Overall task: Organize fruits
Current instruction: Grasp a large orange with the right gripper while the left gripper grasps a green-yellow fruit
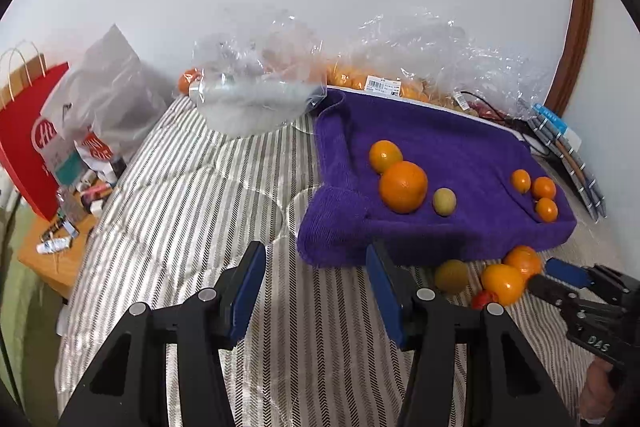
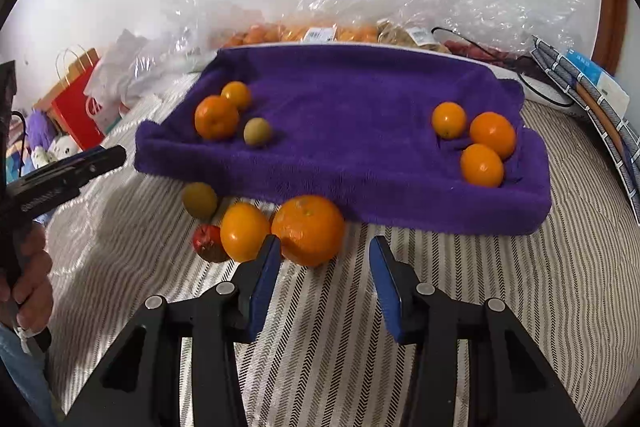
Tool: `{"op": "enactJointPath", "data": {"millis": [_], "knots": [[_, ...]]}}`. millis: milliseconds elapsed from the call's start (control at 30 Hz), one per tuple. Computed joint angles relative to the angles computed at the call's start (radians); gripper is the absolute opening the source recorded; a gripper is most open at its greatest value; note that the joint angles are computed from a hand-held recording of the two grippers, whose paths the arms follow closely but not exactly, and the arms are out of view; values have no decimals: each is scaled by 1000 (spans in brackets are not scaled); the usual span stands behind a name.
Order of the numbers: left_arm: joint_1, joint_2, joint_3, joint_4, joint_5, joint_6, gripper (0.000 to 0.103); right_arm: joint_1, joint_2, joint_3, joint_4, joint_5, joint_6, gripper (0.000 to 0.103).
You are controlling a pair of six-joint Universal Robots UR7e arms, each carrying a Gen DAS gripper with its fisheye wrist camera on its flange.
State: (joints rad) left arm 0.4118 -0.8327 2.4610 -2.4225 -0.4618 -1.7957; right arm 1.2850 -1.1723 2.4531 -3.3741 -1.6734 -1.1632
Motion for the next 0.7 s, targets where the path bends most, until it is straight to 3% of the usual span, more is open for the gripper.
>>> {"op": "enactJointPath", "data": {"millis": [200,367,533,700], "knots": [[-3,42,65,-249,20,48,50,20,36,-6,-38,-16,-8,46],[0,52,72,-263,29,26,52,43,78,-25,-61,-44,5,46],[9,87,61,-322,23,98,52,39,98,-36,-65,-46,21,42],[1,174,40,-612,-22,381,50,-10,33,-12,-61,2,-11,42]]}}
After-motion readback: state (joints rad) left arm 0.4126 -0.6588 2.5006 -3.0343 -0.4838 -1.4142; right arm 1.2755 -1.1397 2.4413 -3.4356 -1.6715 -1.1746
